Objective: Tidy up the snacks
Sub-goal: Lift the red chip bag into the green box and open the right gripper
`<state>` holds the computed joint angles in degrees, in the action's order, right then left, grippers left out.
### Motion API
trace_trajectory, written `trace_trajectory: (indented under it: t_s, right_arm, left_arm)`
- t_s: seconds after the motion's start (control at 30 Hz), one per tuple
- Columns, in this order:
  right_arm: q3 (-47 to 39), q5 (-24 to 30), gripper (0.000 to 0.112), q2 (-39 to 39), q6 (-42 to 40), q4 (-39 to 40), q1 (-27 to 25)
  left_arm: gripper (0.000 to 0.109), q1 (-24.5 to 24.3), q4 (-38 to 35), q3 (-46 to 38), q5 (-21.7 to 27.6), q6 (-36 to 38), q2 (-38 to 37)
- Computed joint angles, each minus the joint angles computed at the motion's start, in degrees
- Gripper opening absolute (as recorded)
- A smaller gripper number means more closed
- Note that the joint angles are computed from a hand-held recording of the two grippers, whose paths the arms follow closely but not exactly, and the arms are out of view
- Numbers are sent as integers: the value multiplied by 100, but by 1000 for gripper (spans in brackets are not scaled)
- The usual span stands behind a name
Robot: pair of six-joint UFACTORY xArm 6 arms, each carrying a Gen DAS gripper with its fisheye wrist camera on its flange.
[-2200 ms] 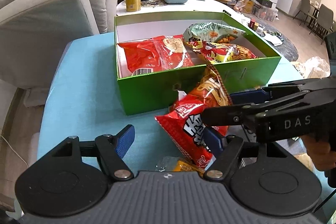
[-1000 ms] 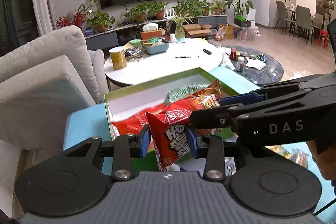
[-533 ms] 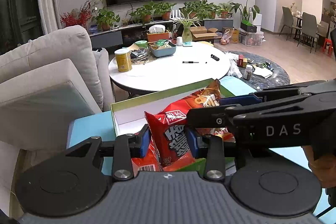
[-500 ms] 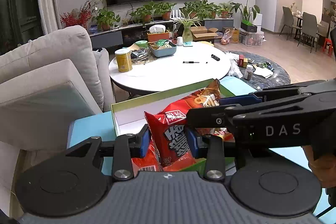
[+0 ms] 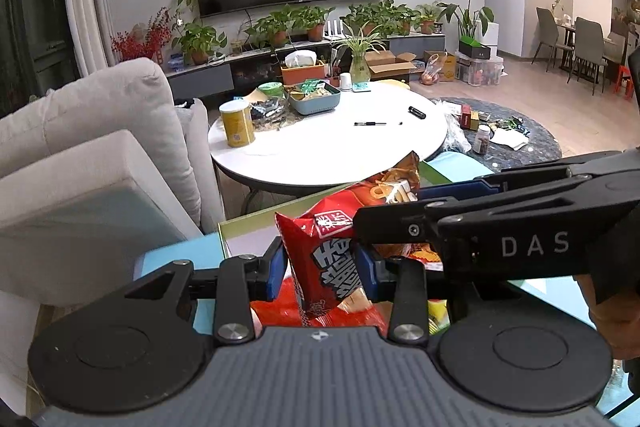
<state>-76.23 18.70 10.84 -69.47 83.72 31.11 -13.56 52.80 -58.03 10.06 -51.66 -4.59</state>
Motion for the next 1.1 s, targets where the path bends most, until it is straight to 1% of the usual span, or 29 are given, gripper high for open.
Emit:
trace_trajectory:
  t_s: [0.17,0.27,0.37,0.6,0.8,0.83,0.87,0.9,0.93,0.97,1.03,1.1]
  right_arm:
    - [-353,33,67,279,-427,447,-31]
    - [-575,43,67,471,-347,438,-53]
    - [-789,3,67,666,-221,335,-56]
    - [-1241,-19,67,1135,272,-103,-67]
    - [-1558,15,67,1485,766,-505,-71]
    - [-1612,-9,67,1541,812,-524,-65]
    - [-1654,-105,67,1592,849,-510,-43]
    - [-1657,-342,67,1628,1043,-644,9]
    - [-1618,-599,68,1634,1274,-827,65]
    - [-1558,-731,68,1600,1265,-807,88]
    - [-1385,-639,67,1438,882,-510,43]
    - [-1175,-608,67,1234,689,-412,25]
  left_arm:
    - [35,79,27,-319,50,129,253]
    - [35,103,50,-541,100,185,468]
    - [35,141,-18,-766,118,342,711]
    - [36,224,-500,-1168,188,792,1207]
    - [39,279,-687,-1469,285,907,1603]
    - [44,300,-728,-1508,292,877,1660]
    - [55,301,-695,-1579,439,720,1713]
    - [58,293,-544,-1649,638,434,1743]
    - [59,315,-346,-1635,713,136,1728]
    - [59,343,-300,-1577,682,35,1694]
    - [59,397,-435,-1411,551,68,1583]
    - [59,413,-297,-1282,519,-139,1455]
